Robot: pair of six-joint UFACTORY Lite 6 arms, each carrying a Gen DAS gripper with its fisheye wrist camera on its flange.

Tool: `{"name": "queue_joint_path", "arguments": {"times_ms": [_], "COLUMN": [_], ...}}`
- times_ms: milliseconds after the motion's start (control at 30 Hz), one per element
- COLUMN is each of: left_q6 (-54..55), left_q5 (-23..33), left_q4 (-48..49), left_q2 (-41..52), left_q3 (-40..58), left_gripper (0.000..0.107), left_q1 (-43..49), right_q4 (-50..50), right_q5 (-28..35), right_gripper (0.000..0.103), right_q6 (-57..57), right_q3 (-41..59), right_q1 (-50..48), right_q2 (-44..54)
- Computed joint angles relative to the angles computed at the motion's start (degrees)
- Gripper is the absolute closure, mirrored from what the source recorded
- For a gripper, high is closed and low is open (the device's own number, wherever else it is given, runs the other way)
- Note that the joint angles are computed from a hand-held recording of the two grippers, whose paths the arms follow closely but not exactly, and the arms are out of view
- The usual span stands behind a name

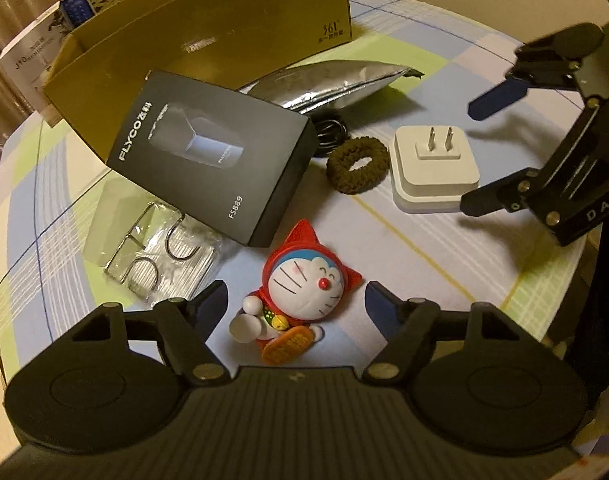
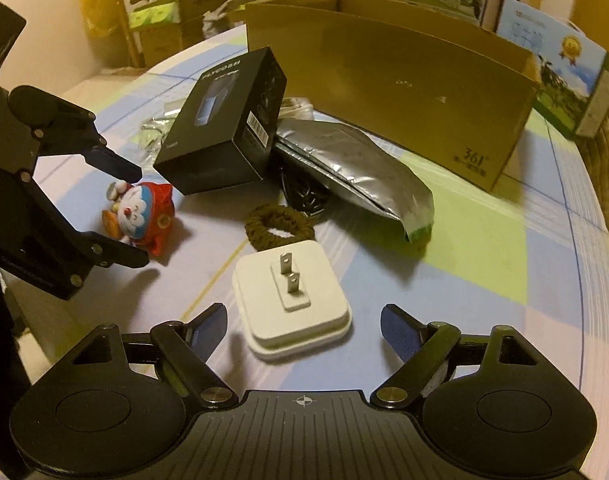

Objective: Organize objects
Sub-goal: 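Grasp the Doraemon figurine with the left tool while the right tool grasps the white plug adapter, then carry both held items into the cardboard box and open both tools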

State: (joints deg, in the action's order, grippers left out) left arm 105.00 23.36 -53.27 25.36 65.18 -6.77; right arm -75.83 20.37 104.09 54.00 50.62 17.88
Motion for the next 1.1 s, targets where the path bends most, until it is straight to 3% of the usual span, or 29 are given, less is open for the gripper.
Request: {"name": "queue_joint_path", "arguments": {"times_ms": [367, 500, 533, 1100], "left_q6": [-1.47, -7.17, -9.10, -24.05], "left_q5": [2.67, 3.61, 3.35, 6.04], "left_q4": [2.53, 7.70, 8.76, 4.04], "left_q2": [3.83, 3.63, 3.38, -4.22], "left_q3": [3.87, 4.81, 4.67, -2.80], "left_gripper": [0.059, 0.069, 0.069, 0.070], "left_q1": [0.52, 0.05, -0.16, 2.05], "right_q4": [-1.22, -3.99, -5.52, 4.34], "right_q5": [-3.72, -5.10, -5.12, 5.15], "right_gripper": [0.022, 0.034, 0.041, 0.041], "right_q6": [-3.86, -0.25, 1.46, 3.51], "right_q3": [3.66, 2.75, 2.44, -0.70], "right_q1": [-1.82, -2.26, -2.22, 4.47], "right_q2": [4.95, 4.39, 4.17, -4.07]}}
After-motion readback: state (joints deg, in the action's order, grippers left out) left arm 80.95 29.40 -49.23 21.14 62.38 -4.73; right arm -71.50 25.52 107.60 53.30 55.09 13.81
